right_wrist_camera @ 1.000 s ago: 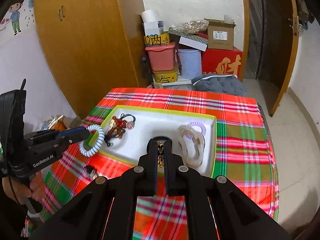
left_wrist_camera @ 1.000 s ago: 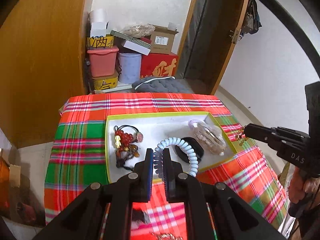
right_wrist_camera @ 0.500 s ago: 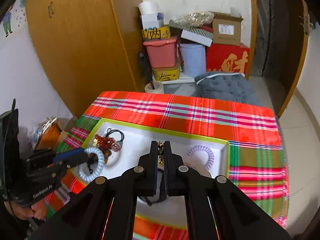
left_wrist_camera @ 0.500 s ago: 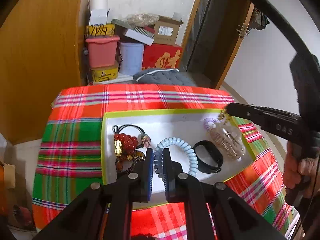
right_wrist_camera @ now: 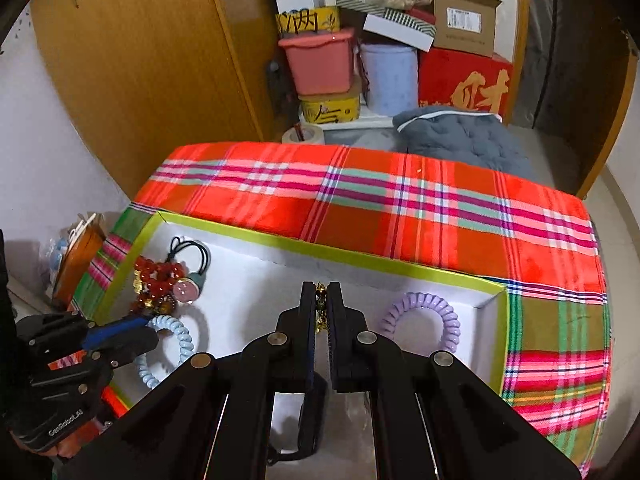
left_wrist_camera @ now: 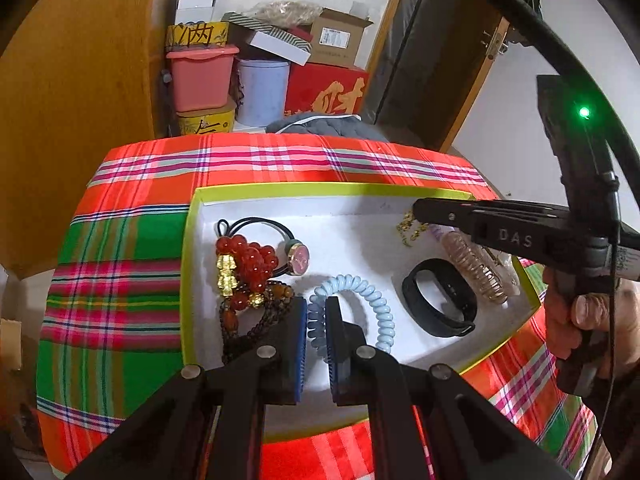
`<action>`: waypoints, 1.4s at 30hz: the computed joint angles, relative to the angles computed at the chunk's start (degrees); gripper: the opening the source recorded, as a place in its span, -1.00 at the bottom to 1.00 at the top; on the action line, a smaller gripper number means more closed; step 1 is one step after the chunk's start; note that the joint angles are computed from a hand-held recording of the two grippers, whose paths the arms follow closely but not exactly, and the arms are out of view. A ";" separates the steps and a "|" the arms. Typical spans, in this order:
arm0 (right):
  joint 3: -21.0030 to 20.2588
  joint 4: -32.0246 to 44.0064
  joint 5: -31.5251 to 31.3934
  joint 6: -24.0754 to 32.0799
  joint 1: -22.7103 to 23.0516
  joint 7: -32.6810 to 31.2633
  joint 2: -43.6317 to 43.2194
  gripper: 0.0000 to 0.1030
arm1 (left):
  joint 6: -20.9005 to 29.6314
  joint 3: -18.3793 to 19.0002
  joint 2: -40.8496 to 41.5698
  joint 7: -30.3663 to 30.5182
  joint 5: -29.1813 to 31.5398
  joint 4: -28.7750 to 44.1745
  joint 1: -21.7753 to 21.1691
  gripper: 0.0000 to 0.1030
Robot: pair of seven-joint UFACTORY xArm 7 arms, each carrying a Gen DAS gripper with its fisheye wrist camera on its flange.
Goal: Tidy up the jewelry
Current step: 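Carry the gold chain and white coil into the yellow tray and open both grippers, then move the right gripper to the gold pendant necklace while the left approaches the black bow hair tie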
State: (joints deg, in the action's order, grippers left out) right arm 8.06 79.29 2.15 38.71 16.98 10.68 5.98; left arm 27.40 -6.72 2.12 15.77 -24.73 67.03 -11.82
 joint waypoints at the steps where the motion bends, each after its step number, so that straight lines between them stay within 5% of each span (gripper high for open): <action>1: 0.01 0.34 0.04 0.47 0.00 -0.10 0.38 -0.90 | -0.06 -0.06 0.12 -0.38 0.43 0.11 -0.11 -0.82; 7: -0.09 0.94 -0.47 1.25 0.15 -0.13 1.25 -0.86 | 0.33 -0.14 1.03 -3.02 3.89 0.82 -0.34 -0.82; 12: -0.15 0.80 -0.89 1.18 0.22 0.08 0.96 -0.48 | 0.22 -0.10 0.98 -5.27 6.42 0.73 -0.42 -0.82; 23: 0.11 -6.05 -1.38 -1.16 -0.15 2.38 -7.77 -0.45 | -0.18 0.98 -5.65 -3.44 1.56 -3.50 -0.16 -0.81; 42: 2.05 -27.82 5.33 -0.96 3.24 5.14 -34.14 -0.45 | 3.01 5.43 -29.52 -8.97 6.92 -21.99 -1.12 -0.81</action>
